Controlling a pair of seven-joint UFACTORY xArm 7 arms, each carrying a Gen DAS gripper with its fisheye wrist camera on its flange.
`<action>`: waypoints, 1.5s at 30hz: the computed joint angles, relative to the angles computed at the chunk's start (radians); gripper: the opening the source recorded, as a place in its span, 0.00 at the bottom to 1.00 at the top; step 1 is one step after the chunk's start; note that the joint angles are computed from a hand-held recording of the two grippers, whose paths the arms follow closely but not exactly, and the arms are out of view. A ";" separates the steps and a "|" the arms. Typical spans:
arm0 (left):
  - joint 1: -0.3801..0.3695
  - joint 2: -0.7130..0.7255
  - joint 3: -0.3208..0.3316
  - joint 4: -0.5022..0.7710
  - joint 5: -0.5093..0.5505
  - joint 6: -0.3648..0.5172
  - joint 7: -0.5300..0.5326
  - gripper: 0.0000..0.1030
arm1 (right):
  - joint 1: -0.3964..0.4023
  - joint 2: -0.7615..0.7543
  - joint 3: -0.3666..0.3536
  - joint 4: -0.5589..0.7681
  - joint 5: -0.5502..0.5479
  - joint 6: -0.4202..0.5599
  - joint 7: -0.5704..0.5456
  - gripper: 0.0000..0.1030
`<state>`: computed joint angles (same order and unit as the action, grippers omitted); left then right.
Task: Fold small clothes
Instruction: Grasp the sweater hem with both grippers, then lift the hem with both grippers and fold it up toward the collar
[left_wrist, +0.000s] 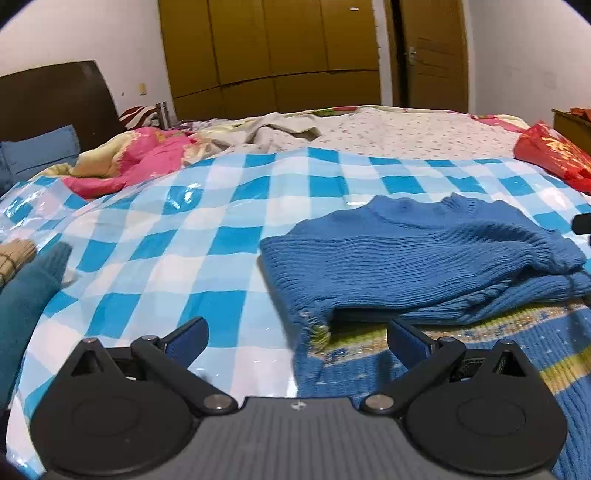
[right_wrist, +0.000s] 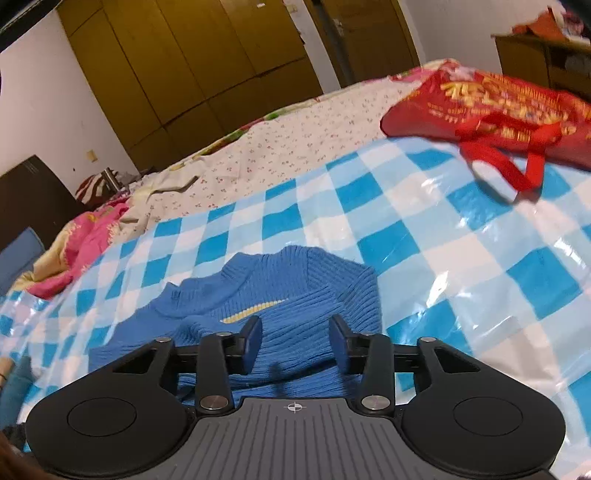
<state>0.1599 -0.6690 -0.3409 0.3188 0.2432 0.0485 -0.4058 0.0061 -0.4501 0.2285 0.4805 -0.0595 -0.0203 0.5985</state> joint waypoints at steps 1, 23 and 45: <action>-0.006 0.000 0.009 -0.002 -0.003 0.002 0.001 1.00 | -0.012 0.000 0.010 0.003 -0.010 0.008 -0.004 0.39; -0.371 -0.784 0.308 -0.139 -0.298 0.917 0.347 1.00 | 0.273 -0.806 -0.202 -0.255 0.238 0.934 -0.307 0.48; -0.361 -0.734 0.301 -0.064 -0.404 1.097 0.358 0.27 | 0.171 -0.926 -0.318 -0.281 0.427 1.129 -0.402 0.08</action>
<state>-0.2014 -1.4029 -0.0397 0.2552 -0.1611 1.1460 -0.0478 0.1774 -1.3759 -0.0895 0.1997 0.3673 1.1088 0.1961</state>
